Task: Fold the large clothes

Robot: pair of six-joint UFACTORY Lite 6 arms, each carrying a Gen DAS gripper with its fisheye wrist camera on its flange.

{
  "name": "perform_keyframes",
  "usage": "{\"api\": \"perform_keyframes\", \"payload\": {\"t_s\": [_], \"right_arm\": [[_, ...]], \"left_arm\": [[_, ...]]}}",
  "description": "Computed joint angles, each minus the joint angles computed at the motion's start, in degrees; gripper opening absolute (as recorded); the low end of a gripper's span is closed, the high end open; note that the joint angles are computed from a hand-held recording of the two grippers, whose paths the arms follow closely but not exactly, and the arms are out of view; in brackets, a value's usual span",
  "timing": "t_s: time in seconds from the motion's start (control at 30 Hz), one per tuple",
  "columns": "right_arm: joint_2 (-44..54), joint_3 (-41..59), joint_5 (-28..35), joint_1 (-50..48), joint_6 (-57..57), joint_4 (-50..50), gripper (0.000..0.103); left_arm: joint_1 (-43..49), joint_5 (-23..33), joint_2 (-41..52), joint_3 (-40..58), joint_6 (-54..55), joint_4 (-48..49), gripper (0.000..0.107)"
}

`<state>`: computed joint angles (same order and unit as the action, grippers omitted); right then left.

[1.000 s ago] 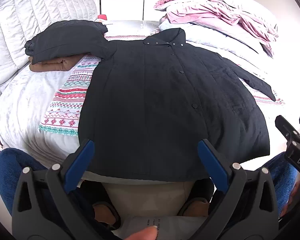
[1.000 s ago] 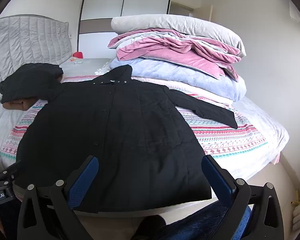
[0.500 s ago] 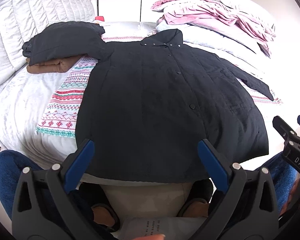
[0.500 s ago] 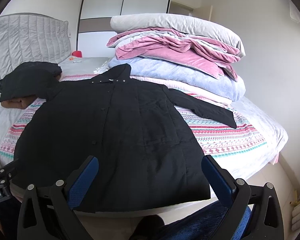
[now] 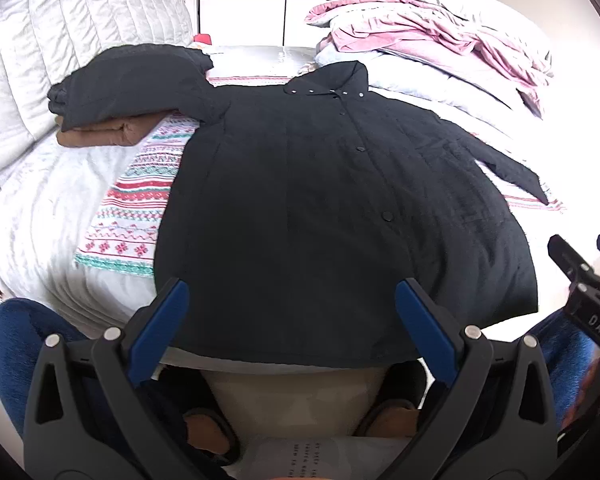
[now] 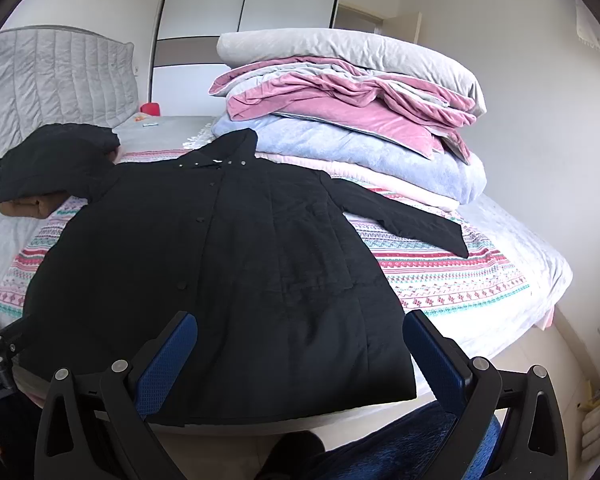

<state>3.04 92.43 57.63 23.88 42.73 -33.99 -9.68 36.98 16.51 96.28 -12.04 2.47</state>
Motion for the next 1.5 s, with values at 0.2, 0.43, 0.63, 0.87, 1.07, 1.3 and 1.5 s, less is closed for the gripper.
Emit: {"api": "perform_keyframes", "payload": {"t_s": [0.2,0.43,0.63,0.87,1.07,1.3,1.5], "right_arm": [[0.0,-0.4,0.6,0.5,1.2,-1.7,0.103],[-0.9,-1.6,-0.8,-0.3,-0.7,0.2,0.103],[-10.9,-12.1,-10.7,-3.4,6.7,-10.7,0.103],[-12.0,-24.9,-31.6,-23.8,-26.2,18.9,0.103],[1.3,-19.9,-21.9,-43.1,-45.4,47.8,0.103],[16.0,-14.0,-17.5,-45.6,-54.2,54.0,0.045],[11.0,-17.4,-15.1,-50.2,-68.8,69.9,0.005]], "left_arm": [[-0.8,-0.5,-0.6,-0.4,-2.2,4.1,0.103],[-0.1,-0.8,-0.8,-1.3,-1.7,5.2,0.103],[5.5,-2.7,-1.5,-4.8,2.9,0.8,0.103],[13.7,-3.1,0.5,-7.3,9.4,-4.5,0.101],[16.9,-2.1,8.5,-2.9,16.1,-11.4,0.084],[14.3,-1.6,18.2,4.5,18.3,-16.6,0.055],[14.5,-2.3,16.3,3.3,18.8,-17.6,0.01]]}}
